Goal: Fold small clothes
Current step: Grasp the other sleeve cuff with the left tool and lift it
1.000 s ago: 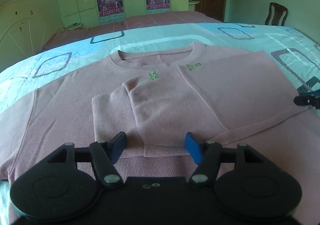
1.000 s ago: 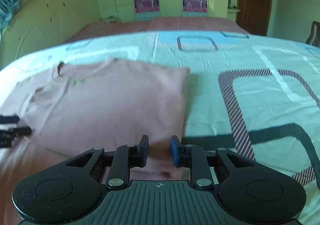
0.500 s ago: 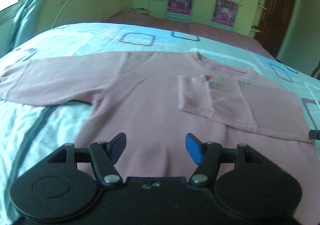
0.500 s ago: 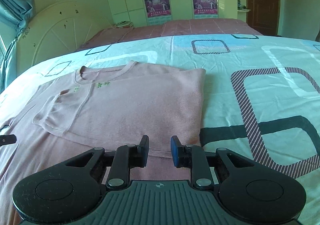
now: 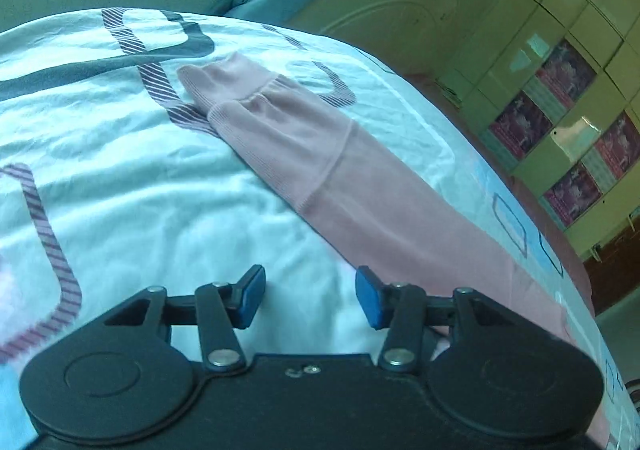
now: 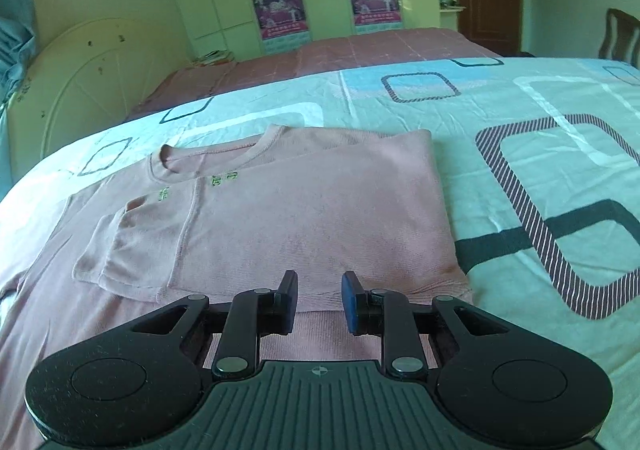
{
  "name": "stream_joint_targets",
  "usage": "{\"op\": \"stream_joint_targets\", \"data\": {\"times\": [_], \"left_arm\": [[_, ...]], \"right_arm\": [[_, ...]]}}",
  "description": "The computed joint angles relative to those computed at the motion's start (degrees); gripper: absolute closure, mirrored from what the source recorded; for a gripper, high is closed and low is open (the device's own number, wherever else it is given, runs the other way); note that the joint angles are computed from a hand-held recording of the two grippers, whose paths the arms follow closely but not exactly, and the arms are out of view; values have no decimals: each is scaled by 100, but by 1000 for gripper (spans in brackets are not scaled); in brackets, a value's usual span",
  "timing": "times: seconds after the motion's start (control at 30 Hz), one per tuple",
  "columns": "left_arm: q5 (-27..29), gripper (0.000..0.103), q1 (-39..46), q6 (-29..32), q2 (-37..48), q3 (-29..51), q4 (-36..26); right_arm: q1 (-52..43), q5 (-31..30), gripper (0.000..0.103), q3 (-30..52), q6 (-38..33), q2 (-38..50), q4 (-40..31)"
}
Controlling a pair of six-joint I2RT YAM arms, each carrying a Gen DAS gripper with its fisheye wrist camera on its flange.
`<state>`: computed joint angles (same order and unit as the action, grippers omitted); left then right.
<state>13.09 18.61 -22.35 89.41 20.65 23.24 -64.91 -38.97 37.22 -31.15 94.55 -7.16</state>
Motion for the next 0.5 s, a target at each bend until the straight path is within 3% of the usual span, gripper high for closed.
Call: {"op": "stream_joint_targets", "data": {"times": [0.13,0.27,0.5], "left_arm": [[827,62,862,358,1278,963,192],[1376,68,1224,227,2009,1695,216],[1612,69,1329,-165,2640,2310,421]], "right_arm": [[500,403,79,-622,1029,-738,452],[1004,780,79,-929,1993,-1357,527],[1464,1214,79,-1114,2424,-2082,438]]}}
